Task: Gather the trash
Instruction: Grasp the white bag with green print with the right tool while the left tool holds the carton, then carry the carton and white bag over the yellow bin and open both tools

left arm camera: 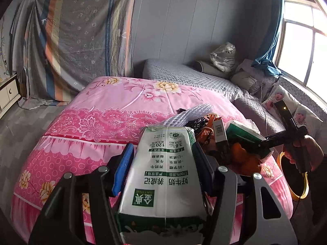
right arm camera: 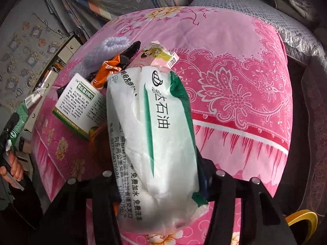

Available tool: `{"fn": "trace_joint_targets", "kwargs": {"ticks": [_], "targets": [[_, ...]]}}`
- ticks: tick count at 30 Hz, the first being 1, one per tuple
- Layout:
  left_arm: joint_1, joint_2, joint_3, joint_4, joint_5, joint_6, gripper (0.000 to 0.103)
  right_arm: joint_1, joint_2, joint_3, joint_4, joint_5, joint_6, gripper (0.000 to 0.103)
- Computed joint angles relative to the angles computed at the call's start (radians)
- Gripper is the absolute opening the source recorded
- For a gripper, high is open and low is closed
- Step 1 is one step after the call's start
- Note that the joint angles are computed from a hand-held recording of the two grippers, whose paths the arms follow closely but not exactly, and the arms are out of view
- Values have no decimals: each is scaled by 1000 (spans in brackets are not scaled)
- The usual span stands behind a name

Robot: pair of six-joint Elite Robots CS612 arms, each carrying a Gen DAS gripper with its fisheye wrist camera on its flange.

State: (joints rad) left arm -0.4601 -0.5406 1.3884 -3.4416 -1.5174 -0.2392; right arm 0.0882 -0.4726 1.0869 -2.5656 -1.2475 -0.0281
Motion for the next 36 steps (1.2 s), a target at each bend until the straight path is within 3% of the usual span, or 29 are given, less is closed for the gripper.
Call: {"fn": "trace_joint_targets", "kwargs": {"ticks": [3,9,19,29,36], "targets": [[-7,-8,17,-37,19,-2,55,-8,-23,58,-79,26,39,42],[-30,-34,66,-123,39,36,55,-24,-96,221,-351,95,102,41],[-74,-69,124,-250,69,80,56,-34,-192,428,-649,287,216,41],[-108,-79,141,-278,-1,129,56,-46,-206,547,-824,335,324,41],[-134,-83,131,-281,-59,168,56,-85,-208,618,-955,299,443,41]]}}
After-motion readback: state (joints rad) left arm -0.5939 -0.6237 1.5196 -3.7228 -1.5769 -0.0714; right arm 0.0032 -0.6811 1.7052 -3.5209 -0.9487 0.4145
